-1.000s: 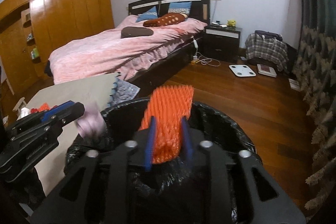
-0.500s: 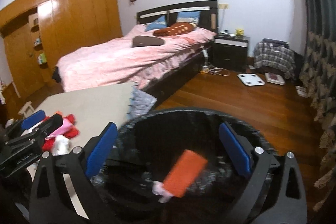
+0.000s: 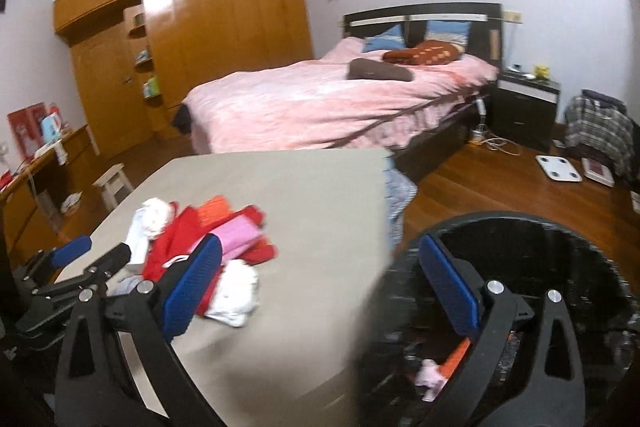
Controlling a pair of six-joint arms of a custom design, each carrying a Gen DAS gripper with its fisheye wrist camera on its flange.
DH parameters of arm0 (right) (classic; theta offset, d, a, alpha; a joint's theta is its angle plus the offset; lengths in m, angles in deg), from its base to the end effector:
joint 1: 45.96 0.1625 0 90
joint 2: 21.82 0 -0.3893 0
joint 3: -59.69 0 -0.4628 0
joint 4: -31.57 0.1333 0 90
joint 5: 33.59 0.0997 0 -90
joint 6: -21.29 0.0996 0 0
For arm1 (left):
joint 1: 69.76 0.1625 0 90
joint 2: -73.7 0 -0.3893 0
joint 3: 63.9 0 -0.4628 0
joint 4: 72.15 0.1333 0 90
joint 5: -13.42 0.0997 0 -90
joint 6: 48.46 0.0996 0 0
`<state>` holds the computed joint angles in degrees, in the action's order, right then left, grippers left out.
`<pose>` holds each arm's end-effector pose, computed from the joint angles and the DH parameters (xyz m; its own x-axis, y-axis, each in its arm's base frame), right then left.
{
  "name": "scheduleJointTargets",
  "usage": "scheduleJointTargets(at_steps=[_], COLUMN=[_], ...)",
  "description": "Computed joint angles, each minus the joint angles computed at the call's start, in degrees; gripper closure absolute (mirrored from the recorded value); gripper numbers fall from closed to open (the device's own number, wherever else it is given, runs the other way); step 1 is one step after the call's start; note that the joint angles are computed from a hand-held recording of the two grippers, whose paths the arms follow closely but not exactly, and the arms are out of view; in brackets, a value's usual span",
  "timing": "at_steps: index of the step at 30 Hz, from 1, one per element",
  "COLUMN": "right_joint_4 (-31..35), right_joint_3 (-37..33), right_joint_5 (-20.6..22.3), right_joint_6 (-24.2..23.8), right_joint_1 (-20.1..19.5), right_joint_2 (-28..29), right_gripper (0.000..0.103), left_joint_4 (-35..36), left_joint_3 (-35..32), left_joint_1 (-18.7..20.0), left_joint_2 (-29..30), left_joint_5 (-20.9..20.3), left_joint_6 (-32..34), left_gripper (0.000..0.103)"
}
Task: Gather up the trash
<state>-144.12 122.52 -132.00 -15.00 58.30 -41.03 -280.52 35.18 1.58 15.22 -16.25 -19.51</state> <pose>0.3226 -0.7875 -0.0350 -0.6840 -0.5457 0.4841 -0.7291 0.4919 -0.4758 0.0086 -0.6617 0.2802 -0.6153 -0.4683 -0.6341 0.4178 0.4884 -0.7661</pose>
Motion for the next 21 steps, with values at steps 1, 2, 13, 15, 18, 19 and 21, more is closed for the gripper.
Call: scheduleJointTargets(at_steps=[1, 2, 13, 15, 18, 19, 21], right_joint_4=[0.35, 0.62, 1.72, 1.85, 1.68, 1.68, 1.74], right_joint_3=[-0.35, -0.79, -2.53, -2.69, -2.54, -2.51, -2.64], right_joint_5=[0.10, 0.30, -0.36, -0.54, -0.58, -0.61, -0.57], right_joint_6=[-0.22, -0.62, -2.30, -2.12, -2.11, -2.16, -2.14], right_joint_1=[0.22, 0.46, 0.98, 0.90, 0.80, 0.80, 0.79], right_joint_2=[0.47, 1.15, 3.97, 4.15, 4.21, 4.18, 4.26], right_gripper=[0.007, 0.007, 0.007, 0.007, 0.007, 0.007, 0.007], left_joint_4=[0.13, 0.73, 8.71, 11.03, 14.32, 14.78, 15.41], left_joint_3=[0.32, 0.69, 2.79, 2.77, 2.69, 2.56, 2.43], left_joint_1=[0.24, 0.57, 2.89, 3.30, 3.68, 3.72, 3.81], left_joint_2=[-0.20, -0.48, -1.58, -1.81, -2.15, -2.10, -2.09], left_joint_5=[0.56, 1.08, 1.53, 1.30, 1.31, 1.38, 1.54], left_joint_6=[-0.38, -1.28, -11.52, -13.40, -15.84, -16.28, -17.02], left_gripper=[0.025, 0.026, 0.036, 0.040, 0.046, 0.047, 0.049])
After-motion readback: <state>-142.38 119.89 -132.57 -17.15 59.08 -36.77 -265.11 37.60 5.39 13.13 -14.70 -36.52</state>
